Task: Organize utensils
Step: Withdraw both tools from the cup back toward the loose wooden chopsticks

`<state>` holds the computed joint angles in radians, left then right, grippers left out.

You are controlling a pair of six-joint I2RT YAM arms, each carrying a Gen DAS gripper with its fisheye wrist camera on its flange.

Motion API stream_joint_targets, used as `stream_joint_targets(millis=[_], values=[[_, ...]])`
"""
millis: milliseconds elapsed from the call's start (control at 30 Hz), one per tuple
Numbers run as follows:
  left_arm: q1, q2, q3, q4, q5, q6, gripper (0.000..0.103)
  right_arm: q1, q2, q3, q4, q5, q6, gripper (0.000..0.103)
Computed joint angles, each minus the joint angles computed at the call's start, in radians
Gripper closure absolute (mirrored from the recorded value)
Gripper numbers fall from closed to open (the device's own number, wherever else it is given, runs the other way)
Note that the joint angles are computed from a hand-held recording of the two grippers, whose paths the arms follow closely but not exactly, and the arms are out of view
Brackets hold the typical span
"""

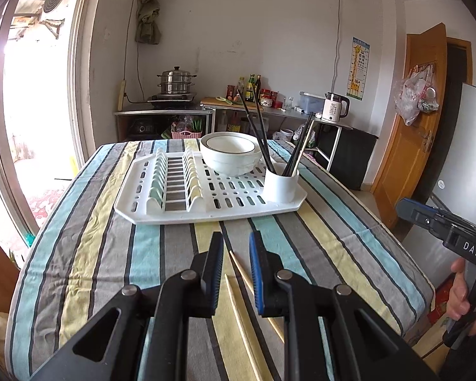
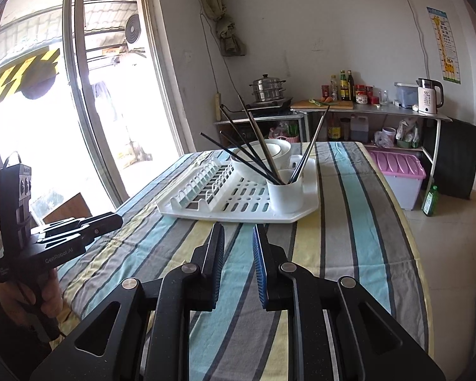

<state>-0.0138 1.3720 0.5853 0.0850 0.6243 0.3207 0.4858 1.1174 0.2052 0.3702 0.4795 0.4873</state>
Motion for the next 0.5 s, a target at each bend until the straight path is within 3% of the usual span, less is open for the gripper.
stream_joint_targets(millis=[333,500], values=[[0.049,-0.026,-0.095,-0.009,0.022,0.063,0.085,0.076,0.054,-0.013,0.016,0.029,0.061,0.084],[0.036,0.016,-0.101,0.009,-0.004,0.073,0.082,0.057,0.150,0.014,0.065,-0.010,0.056,0.084]])
